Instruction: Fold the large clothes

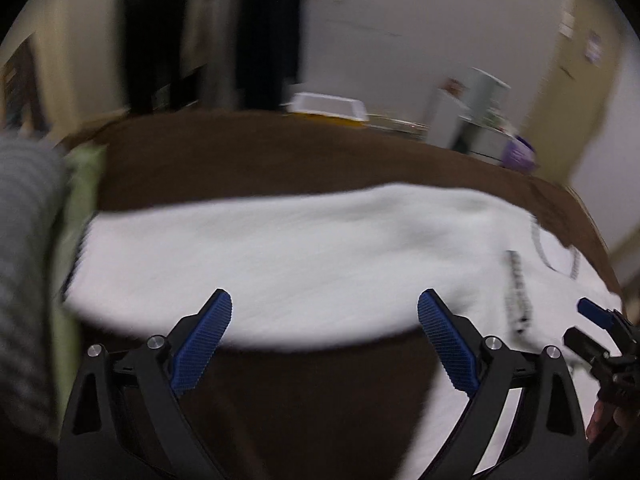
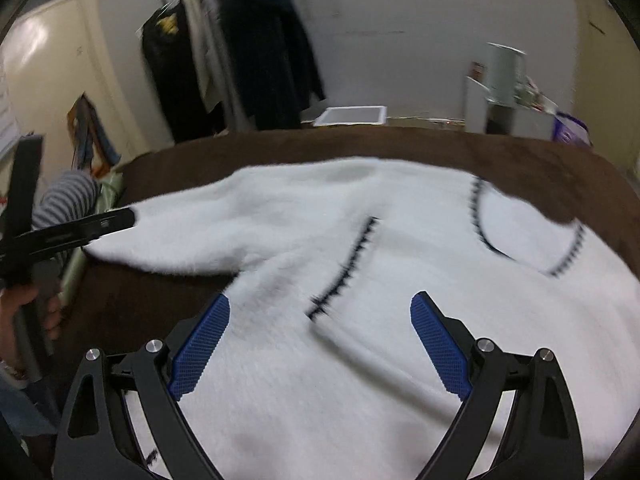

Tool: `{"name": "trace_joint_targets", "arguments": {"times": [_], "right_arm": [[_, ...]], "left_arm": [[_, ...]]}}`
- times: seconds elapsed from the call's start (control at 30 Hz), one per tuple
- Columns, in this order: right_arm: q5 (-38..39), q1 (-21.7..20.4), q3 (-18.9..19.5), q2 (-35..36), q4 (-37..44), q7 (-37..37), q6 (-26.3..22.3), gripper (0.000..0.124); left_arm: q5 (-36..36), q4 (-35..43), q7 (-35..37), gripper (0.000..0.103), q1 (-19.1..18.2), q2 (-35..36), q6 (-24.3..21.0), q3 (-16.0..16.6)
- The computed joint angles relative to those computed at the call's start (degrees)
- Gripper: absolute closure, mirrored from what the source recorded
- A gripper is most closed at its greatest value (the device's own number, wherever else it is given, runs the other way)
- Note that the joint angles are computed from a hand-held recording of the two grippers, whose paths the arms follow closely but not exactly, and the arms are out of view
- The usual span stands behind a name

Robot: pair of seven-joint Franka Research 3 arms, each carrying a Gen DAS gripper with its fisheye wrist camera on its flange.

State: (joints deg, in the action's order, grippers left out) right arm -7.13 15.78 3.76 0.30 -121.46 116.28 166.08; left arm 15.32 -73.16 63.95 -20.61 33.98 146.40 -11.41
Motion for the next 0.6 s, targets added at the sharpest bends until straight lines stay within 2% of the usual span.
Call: {"name": "trace_joint_targets", "arguments": {"times": [0.1,0.27,0.43,0.53,0.6], "right_arm": [[2.4,0.9,0.3,2.7,3.0,-2.2,-0.3,0.033],[4.0,2.7,-0.1,5.4,5.8,-3.2,-1.3,0.033],[3.3,4.0,-1.1,6.7,7.4,-2.6,-2.8,0.033],[2.4,4.4,-1.7,7.2,8.0,-1.6,-3.4,0.033],[1.7,4.6,-2.0,7.2,8.0,-1.1,-3.8,0.033]], "left_arm": [[1.7,-8.6,-6.6,0.011,0.7,-4.7,2.5,3.0],[6.5,-16.7,-14.7,0.011,1.3,-8.1,5.9,4.9],[5.5,-16.2,-17.1,0.011,3.7,-5.6,6.6,3.6],[2.9,-15.1,-16.7,0.013,6.1,-3.4,10.3,2.3],[2.3,-12.6,-16.0,0.013,6.3,-1.2,11.6,2.2]]}}
